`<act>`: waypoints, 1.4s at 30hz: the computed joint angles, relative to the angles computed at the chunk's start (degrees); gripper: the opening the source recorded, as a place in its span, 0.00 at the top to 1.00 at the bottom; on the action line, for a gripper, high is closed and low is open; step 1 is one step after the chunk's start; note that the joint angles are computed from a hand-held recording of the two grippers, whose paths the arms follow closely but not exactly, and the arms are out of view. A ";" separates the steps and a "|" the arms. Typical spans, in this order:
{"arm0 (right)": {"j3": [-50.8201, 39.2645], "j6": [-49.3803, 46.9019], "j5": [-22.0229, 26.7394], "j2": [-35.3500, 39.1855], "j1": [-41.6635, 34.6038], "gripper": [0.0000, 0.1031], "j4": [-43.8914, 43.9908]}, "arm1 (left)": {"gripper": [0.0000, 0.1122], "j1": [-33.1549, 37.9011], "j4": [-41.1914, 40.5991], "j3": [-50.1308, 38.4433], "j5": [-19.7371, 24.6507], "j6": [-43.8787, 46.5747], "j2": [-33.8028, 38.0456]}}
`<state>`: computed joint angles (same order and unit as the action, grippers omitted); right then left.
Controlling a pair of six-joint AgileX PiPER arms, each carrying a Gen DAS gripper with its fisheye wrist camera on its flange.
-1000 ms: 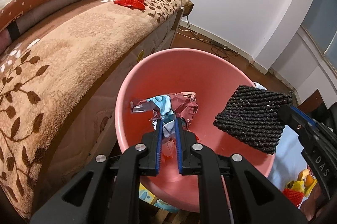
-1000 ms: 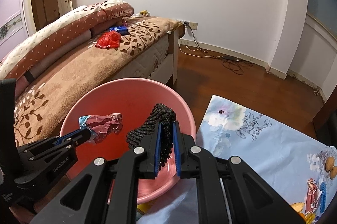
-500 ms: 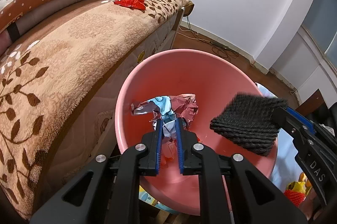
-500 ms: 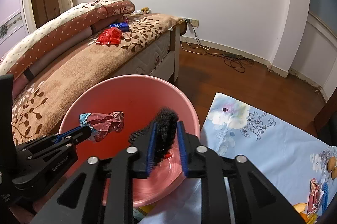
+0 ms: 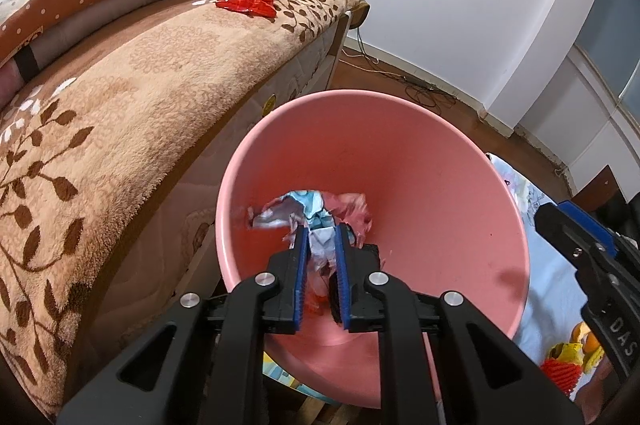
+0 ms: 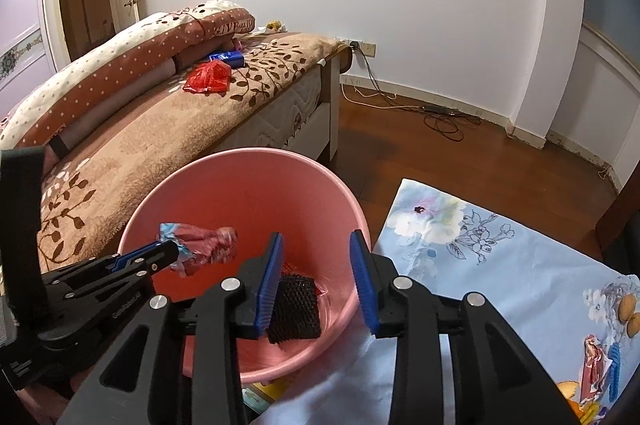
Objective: Collect trash
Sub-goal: 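Carry the foil wrapper and black mesh pad over the bucket and release both, then move both open tools back over the bed toward the remaining trash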
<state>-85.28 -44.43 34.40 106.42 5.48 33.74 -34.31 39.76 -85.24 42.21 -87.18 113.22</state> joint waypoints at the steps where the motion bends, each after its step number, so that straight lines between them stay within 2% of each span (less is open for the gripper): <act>1: 0.23 -0.31 0.13 -0.36 -0.22 0.66 0.28 | 0.88 -0.05 -0.27 -0.35 0.15 0.36 0.18; 3: 1.02 -1.66 0.40 -1.29 -1.01 0.66 1.51 | 0.88 -0.14 -1.18 -1.08 0.41 1.40 0.55; 7: 2.66 -4.31 0.64 -3.21 -2.61 0.64 3.69 | 0.62 -1.00 -0.65 -1.63 0.15 1.81 0.46; 8: 3.37 -5.17 0.59 -3.95 -3.19 0.64 4.39 | 0.59 -1.27 -0.33 -1.67 0.15 1.63 0.38; 20: 9.53 -15.28 4.59 -10.75 -13.95 0.59 13.92 | 0.59 -5.53 0.47 -6.89 2.66 4.84 0.42; 29: 14.75 -24.44 8.37 -15.17 -28.49 0.57 20.31 | 0.59 -11.11 0.68 -14.87 4.64 10.24 2.75; 35: 14.10 -27.21 11.22 -14.21 -38.94 0.56 22.63 | 0.59 -14.97 -0.87 -21.83 5.05 16.32 6.20; 42: 13.16 -28.99 12.82 -11.41 -47.79 0.56 23.35 | 0.59 -18.12 -4.21 -28.90 5.31 23.84 10.57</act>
<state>-72.12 -73.42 47.21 95.01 -42.31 57.09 -52.43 35.54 -114.14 47.53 -63.33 123.79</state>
